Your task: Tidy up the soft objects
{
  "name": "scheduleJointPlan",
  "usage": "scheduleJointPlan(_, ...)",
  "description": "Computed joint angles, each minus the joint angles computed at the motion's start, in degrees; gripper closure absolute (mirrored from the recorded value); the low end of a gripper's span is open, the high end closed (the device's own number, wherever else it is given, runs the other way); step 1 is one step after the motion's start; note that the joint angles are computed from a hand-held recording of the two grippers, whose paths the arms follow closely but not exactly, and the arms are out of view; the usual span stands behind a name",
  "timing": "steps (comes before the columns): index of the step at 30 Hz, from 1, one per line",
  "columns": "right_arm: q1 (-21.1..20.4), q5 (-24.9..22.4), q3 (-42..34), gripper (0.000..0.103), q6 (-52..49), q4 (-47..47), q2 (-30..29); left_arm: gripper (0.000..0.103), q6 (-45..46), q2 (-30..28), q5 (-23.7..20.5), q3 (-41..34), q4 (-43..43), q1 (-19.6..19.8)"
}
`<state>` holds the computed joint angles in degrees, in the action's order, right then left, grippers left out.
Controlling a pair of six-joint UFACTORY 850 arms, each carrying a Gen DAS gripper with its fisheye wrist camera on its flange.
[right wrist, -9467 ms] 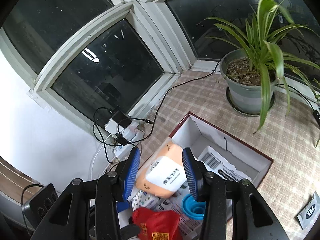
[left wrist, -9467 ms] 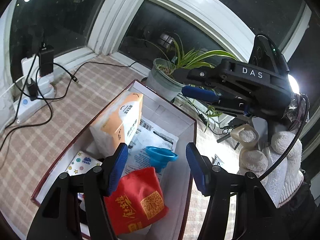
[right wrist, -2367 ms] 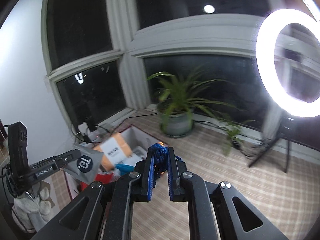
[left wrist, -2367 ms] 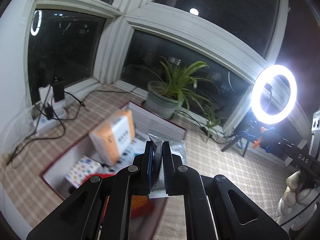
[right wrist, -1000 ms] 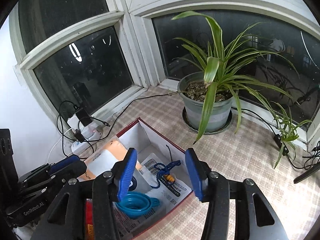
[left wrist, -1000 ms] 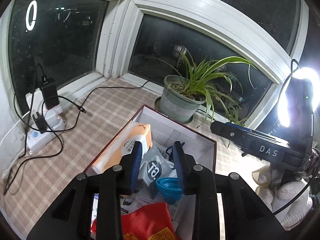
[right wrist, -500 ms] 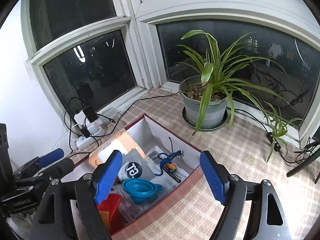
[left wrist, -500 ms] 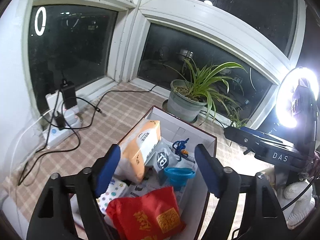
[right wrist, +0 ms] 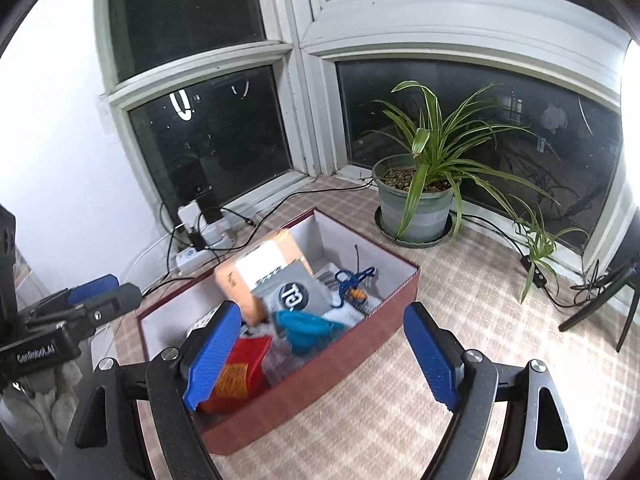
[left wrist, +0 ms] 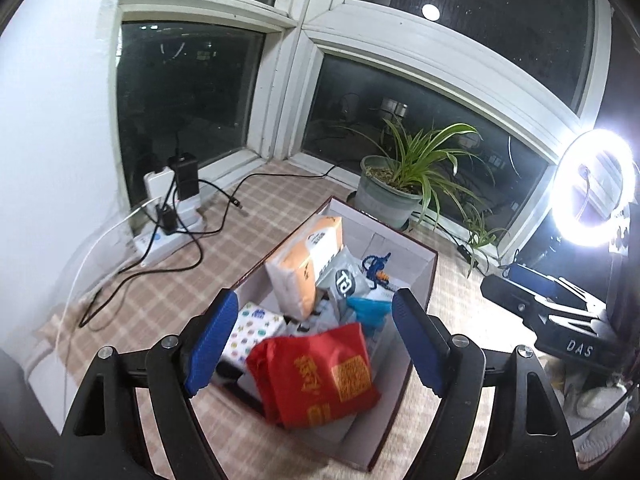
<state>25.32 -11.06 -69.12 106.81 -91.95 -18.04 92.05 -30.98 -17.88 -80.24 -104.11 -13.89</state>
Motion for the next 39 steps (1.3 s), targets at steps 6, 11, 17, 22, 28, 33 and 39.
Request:
scheduleJointPlan(6, 1.94, -1.58, 5.36, 0.023, 5.68, -5.37, 4.26, 0.024, 6.18, 5.08, 1.07, 6.08, -6.05, -0.6)
scheduleJointPlan(11, 3.87, -3.69, 9.91, 0.022, 8.68, -8.04, 8.35, 0.024, 9.83, 9.38, 1.41, 10.56, -10.2, -1.34)
scheduleJointPlan(17, 6.16, -6.58, 14.89, 0.022, 10.73, -9.67, 13.12, 0.024, 10.94, 13.42, 2.28, 14.61, -11.51, -2.41)
scheduleJointPlan(22, 8.18, -9.23, 18.36, 0.022, 9.19, -8.03, 16.61, 0.024, 15.1, 16.28, 3.26, 17.89, -16.61, -3.5)
scheduleJointPlan(28, 9.36, -10.75, 22.6, 0.021, 12.84, -9.67, 20.75, 0.024, 17.15, 18.62, 4.18, 20.31, -19.8, -4.67)
scheduleJointPlan(33, 9.57, -11.34, 24.4, 0.02, 13.16, -9.63, 22.47, 0.024, 19.4, 19.72, 5.08, 21.47, -22.12, -5.43)
scheduleJointPlan(39, 10.38, -13.38, 25.61, 0.02, 12.91, -9.85, 23.69, 0.024, 21.65, 20.28, 5.85, 21.94, -24.49, -5.99)
